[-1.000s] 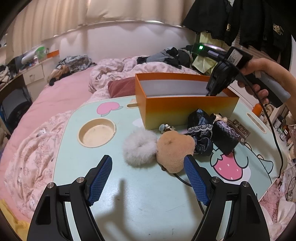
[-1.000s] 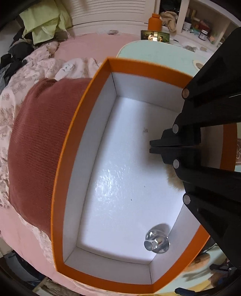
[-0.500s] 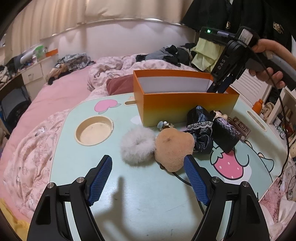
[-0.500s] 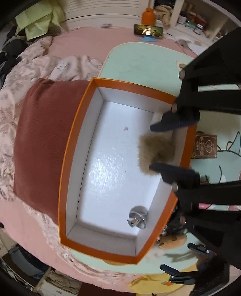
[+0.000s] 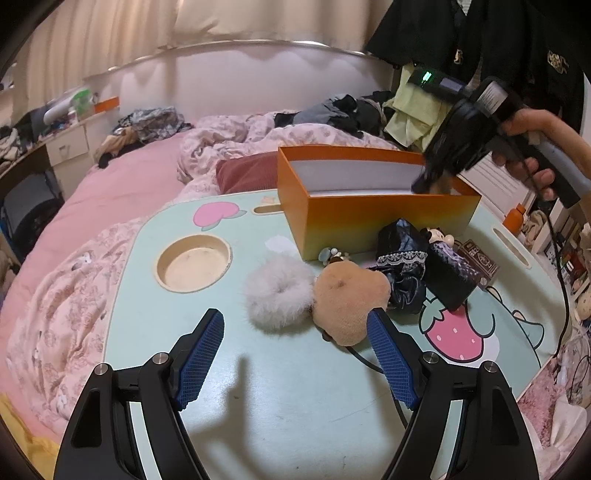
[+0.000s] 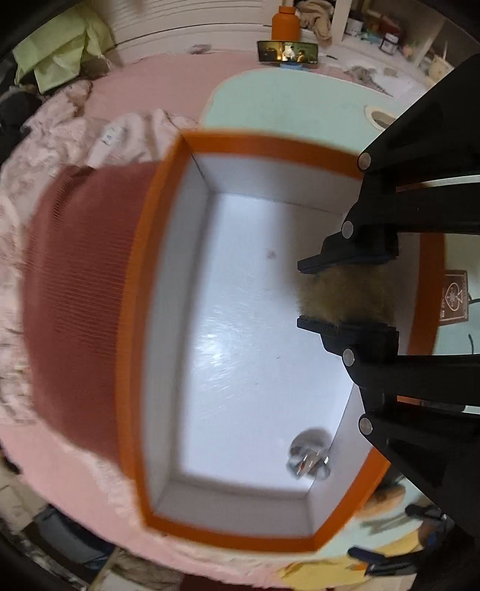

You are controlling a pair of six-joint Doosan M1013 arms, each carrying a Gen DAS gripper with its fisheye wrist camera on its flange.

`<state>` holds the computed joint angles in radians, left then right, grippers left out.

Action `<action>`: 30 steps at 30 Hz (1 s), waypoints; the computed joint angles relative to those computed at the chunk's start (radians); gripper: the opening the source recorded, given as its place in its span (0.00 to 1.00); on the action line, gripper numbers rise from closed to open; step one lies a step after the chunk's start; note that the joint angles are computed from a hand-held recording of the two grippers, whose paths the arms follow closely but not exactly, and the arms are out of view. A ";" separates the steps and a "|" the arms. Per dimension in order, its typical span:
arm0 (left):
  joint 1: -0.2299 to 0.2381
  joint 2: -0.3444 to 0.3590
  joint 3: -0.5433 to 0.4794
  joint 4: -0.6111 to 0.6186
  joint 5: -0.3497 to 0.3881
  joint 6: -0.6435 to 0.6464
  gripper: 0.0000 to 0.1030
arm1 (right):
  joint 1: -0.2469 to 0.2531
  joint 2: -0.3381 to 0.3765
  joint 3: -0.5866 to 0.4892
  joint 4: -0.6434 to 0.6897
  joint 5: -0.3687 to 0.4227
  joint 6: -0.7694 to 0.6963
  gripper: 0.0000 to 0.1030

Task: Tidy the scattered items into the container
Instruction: 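Lift the beige fluffy plush out, place it beside the card deck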

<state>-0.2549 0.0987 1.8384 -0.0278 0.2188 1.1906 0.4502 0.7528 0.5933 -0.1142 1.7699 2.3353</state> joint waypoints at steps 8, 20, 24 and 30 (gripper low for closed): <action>0.007 0.004 -0.006 -0.101 0.011 0.084 0.77 | 0.066 -0.191 0.225 -0.112 -0.343 0.052 0.23; 0.019 0.006 -0.076 -0.189 0.057 0.151 0.77 | 0.154 -0.303 0.574 -0.169 -0.662 0.159 0.26; 0.030 0.026 -0.149 -0.271 0.129 0.256 0.77 | 0.167 -0.317 0.609 -0.254 -0.712 0.224 0.29; 0.054 0.082 -0.282 -0.311 0.282 0.277 0.77 | 0.206 -0.370 0.706 -0.505 -0.878 0.466 0.64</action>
<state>-0.2008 0.1803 1.5561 -0.3383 0.5006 1.4679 0.6563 0.3828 1.2990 -0.6195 0.8915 2.8010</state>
